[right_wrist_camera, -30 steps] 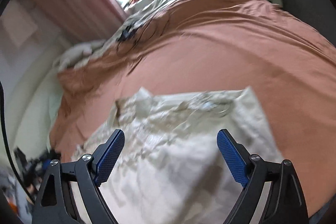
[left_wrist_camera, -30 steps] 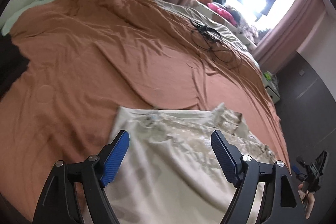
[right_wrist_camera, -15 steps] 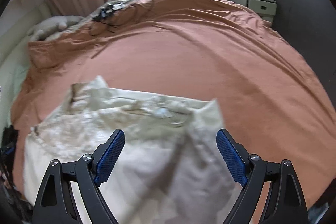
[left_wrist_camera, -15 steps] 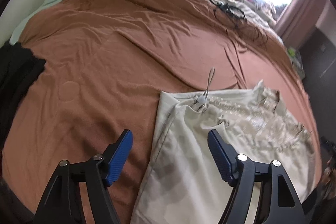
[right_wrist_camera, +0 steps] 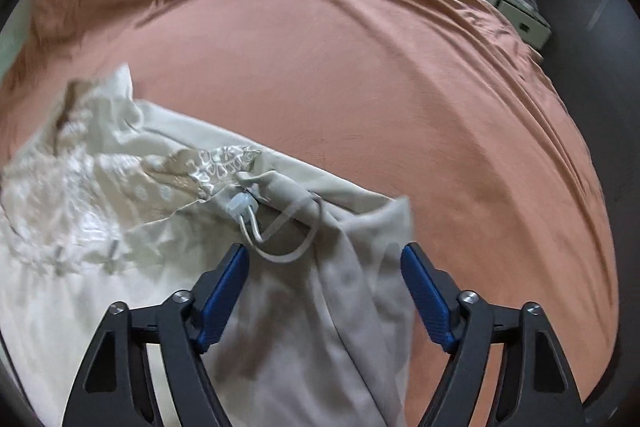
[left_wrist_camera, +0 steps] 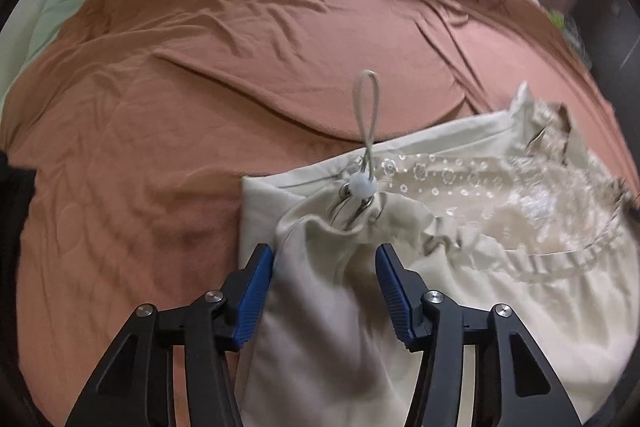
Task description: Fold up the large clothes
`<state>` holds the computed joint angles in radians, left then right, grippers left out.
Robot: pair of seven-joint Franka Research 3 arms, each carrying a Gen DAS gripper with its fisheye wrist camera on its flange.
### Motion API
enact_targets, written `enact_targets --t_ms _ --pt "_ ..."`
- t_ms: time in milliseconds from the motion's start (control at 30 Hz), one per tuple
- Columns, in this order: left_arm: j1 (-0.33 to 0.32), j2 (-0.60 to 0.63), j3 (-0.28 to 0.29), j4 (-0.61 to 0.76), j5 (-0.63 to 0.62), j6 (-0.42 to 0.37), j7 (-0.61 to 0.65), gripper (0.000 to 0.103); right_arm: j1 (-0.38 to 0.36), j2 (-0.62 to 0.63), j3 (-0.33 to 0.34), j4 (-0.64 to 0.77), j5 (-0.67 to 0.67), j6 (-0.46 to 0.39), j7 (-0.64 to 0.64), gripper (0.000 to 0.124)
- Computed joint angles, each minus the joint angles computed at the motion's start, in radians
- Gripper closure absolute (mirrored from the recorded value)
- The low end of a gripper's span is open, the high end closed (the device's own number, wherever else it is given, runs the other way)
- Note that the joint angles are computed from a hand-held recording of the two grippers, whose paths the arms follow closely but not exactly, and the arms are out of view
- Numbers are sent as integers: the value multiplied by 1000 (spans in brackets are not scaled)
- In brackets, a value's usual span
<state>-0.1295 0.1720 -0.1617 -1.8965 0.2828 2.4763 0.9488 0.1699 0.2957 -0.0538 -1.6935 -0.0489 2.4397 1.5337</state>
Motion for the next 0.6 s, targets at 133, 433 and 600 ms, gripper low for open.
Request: enact_targets --t_ms 133,433,600 --pt "-10 41 2 50 28 -48 1 82 -5 38 13 40 30 -19 -34 110" --pt "-3 -43 12 -25 84 98 -43 95 -55 -63 20 -78 182 140 -68 120" --pt "-8 3 19 40 126 118 -92 95 -46 -64 2 -77 157 172 -5 121"
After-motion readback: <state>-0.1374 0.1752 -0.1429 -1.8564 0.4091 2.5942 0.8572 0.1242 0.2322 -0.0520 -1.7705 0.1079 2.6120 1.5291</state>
